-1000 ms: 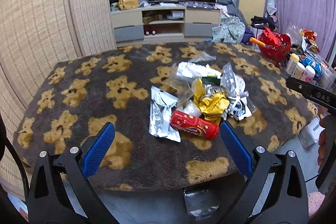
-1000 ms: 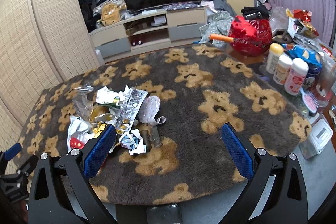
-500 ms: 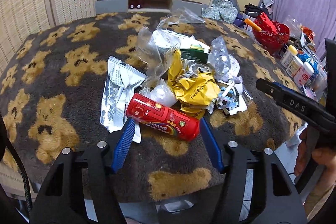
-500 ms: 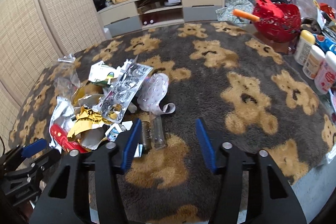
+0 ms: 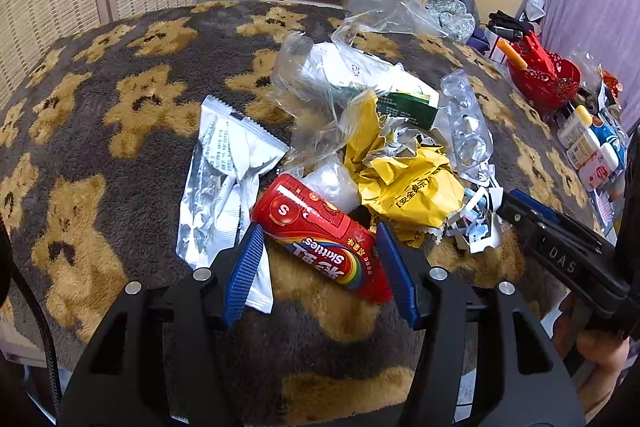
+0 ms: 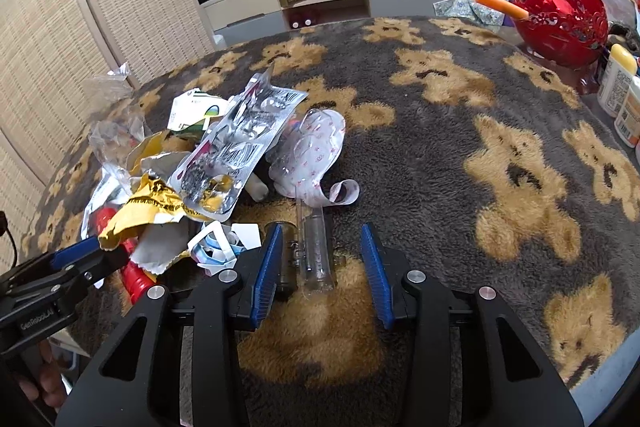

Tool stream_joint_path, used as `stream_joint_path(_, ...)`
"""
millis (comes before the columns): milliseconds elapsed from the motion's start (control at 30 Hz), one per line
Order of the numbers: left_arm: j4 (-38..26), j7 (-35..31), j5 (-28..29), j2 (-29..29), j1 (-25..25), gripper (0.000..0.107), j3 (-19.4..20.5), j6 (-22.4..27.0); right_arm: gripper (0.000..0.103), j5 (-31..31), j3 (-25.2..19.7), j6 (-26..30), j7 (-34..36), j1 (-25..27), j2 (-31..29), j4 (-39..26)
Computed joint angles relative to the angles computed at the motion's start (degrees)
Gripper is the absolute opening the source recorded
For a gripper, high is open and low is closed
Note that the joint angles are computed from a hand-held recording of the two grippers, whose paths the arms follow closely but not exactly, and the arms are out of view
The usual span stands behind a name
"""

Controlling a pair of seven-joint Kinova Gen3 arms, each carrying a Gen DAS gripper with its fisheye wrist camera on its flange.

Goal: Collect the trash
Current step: 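Grasp the red Skittles tube with the left tool while the right tool grasps a clear plastic tube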

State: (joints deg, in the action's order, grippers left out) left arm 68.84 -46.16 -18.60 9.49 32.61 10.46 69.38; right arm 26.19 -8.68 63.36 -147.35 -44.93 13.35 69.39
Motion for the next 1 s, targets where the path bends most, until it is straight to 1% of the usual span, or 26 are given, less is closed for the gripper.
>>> stream_joint_path(267,-1.17,0.06,-1.93,2.12,1.27,0.056,-0.55,-0.09,0.042,-0.99,0.16,-2.22,0.28,0.93,0.23,1.19)
stream_joint_path(333,-1.88,-0.32,-1.31,2.78,1.11,0.058,-0.76,0.22,0.042,-1.32,0.18,-3.12,0.44,1.15,0.38,1.31)
stream_joint_path(400,-2.01,-1.44,0.22,3.3,0.45,0.06,-0.95,-0.3,0.04,-1.71,0.2,-3.72,0.68,1.28,0.52,1.25)
stream_joint_path(467,-1.55,-1.41,0.08,3.25,0.74,0.06,-1.21,-1.01,0.034,-2.77,0.12,-4.84,1.26,1.8,0.42,1.46)
stream_joint_path(567,-0.41,-1.87,0.59,2.62,0.51,0.06,-1.32,-2.24,0.031,-4.99,0.09,-6.62,1.76,2.88,0.07,2.12)
stream_joint_path(633,0.12,-2.5,1.43,2.21,0.01,0.058,-1.22,-2.8,0.028,-4.91,0.19,-6.12,1.59,2.62,0.18,1.82)
stream_joint_path(733,0.9,-3.77,2.5,1.49,-0.76,0.055,-0.98,-3.35,0.029,-5.76,0.06,-5.92,2.07,2.81,-0.07,1.68)
stream_joint_path(833,1.63,-4.0,2.44,1.01,-0.82,0.052,-0.75,-3.84,0.028,-5.03,0.2,-5.93,1.38,2.52,-0.7,2.04)
stream_joint_path(867,1.9,-4.15,2.37,0.82,-0.79,0.05,-0.63,-4.04,0.027,-4.59,0.21,-5.32,1.2,2.35,-0.72,1.88)
stream_joint_path(900,2.09,-4.24,2.23,0.66,-0.73,0.047,-0.53,-4.13,0.023,-4.64,0.09,-4.6,1.51,2.38,-0.56,1.5)
stream_joint_path(933,2.12,-4.36,2.07,0.59,-0.64,0.046,-0.41,-4.03,0.016,-4.89,-0.04,-4.1,1.89,2.47,-0.47,1.3)
stream_joint_path(1000,2.45,-4.91,2.18,0.17,-0.71,0.042,-0.19,-4.1,0.015,-4.78,-0.14,-4.44,1.69,2.4,-0.9,1.87)
